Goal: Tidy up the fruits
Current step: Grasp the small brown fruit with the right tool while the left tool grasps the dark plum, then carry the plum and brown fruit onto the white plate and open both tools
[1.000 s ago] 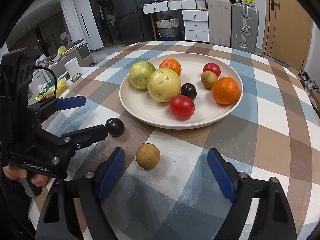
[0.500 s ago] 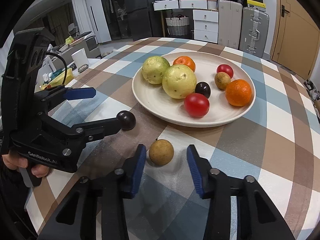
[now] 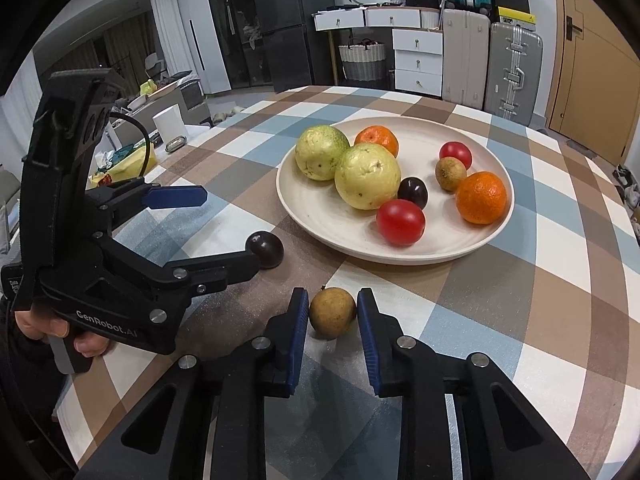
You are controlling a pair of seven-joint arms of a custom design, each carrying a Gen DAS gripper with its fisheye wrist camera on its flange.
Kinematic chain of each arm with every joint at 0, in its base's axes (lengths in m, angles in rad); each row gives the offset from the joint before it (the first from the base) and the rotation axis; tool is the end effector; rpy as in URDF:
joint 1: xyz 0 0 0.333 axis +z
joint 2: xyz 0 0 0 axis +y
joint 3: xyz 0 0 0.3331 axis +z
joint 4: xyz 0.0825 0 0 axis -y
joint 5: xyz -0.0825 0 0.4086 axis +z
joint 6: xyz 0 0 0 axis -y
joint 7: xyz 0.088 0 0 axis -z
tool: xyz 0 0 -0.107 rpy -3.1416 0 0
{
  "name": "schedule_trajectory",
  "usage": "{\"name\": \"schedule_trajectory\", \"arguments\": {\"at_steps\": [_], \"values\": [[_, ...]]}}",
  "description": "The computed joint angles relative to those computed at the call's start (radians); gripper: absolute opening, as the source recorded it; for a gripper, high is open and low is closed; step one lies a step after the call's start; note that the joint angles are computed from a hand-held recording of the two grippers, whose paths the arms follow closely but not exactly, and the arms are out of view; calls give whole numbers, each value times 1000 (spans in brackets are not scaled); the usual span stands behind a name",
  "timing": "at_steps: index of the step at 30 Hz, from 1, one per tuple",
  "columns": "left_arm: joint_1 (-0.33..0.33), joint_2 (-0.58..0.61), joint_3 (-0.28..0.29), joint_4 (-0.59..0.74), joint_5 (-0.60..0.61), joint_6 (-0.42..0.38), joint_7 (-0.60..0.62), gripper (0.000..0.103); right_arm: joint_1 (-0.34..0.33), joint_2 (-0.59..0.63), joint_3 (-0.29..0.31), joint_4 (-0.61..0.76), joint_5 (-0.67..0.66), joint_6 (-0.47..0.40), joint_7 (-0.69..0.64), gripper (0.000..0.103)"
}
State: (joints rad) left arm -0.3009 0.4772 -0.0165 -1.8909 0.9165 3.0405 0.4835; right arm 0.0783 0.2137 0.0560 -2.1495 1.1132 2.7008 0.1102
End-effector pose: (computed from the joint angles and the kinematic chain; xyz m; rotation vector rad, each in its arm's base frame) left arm 0.6320 -0.2706 0.3069 -1.7396 1.9417 -0.7817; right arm 0.6006 0.0498 0.3227 -2.2055 1.1142 -0.2674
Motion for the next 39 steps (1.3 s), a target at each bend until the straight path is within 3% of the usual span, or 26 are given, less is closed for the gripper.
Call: {"name": "schedule_trajectory", "arguments": {"at_steps": [6,15,17,19,22,23,28,30,39], "values": [[12,4,-22,5,-25,-14,44,102,15,12,-14,4,-99,-9,83,26],[11,3,-21,-2,-34,9,67,100,-6,4,5,0,-47,-7,41,25],[25,4,-36,-5,-47,22,92,92,-11,-3,8,0,-7,-10,10,25],[50,8,-69,-6,-76,24,142,76,-16,-8,8,2,42,-11,-19,25],[105,24,-143,1,-147,13,259,55,-12,-6,1,9,61,-6,-17,25],[122,29,-167,3,-172,9,301,53,-11,-5,-1,11,62,-6,-14,25],[120,34,-179,1,-236,16,390,29,-8,-3,-4,14,65,2,-6,25],[117,32,-174,-5,-254,27,402,24,-8,-1,-4,16,64,3,-3,25],[102,17,-145,-35,-281,94,413,23,-14,-2,-1,17,96,6,-23,25]]}}
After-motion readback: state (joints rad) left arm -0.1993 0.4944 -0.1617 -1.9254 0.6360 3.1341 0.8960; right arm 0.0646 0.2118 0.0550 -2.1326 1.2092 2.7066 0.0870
